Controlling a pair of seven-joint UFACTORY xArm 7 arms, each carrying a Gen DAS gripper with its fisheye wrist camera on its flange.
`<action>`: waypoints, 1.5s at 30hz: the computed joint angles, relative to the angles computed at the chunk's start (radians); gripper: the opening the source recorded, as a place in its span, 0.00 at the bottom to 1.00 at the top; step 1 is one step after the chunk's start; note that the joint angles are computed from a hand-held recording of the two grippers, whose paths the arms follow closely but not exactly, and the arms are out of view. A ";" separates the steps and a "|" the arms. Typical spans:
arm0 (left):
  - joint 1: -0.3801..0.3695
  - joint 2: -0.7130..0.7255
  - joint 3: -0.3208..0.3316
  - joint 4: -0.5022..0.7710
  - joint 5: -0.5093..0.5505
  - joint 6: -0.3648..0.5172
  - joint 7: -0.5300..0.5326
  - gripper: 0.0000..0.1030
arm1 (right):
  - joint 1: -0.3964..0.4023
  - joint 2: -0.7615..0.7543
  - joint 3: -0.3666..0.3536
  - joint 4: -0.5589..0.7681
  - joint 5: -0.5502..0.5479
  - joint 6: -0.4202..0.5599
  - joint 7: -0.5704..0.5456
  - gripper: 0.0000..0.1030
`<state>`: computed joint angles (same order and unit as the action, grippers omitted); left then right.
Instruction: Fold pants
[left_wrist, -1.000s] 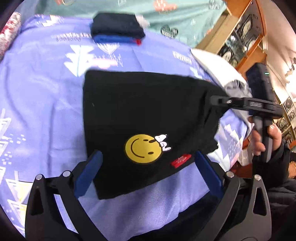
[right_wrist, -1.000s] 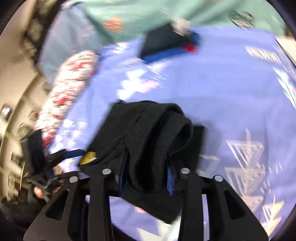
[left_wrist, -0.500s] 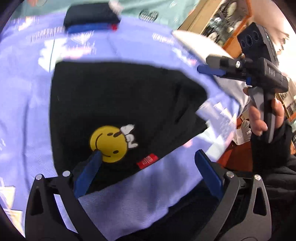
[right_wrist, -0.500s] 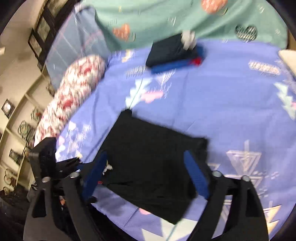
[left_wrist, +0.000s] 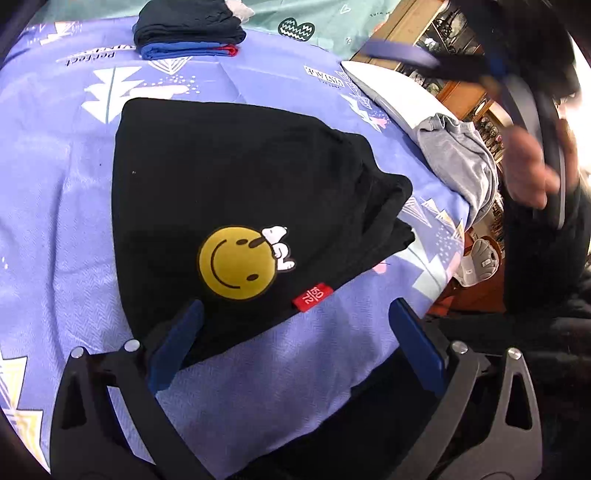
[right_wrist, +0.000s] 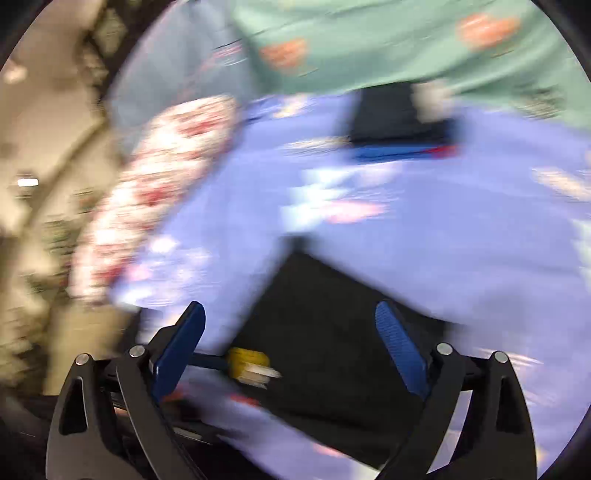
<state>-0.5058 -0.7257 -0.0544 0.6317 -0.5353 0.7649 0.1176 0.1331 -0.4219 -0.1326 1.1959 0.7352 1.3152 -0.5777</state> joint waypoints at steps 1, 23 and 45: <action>0.001 0.002 -0.003 -0.001 0.005 -0.002 0.001 0.98 | 0.024 0.054 -0.002 0.034 0.033 0.043 0.009 0.91; 0.148 0.052 0.088 0.083 0.068 0.046 -0.040 0.98 | -0.205 -0.025 -0.042 -0.137 -0.065 -0.088 0.061 0.99; 0.169 0.375 -0.043 0.282 0.063 0.063 -0.068 0.65 | -0.160 -0.048 -0.036 -0.348 -0.135 -0.121 0.001 0.51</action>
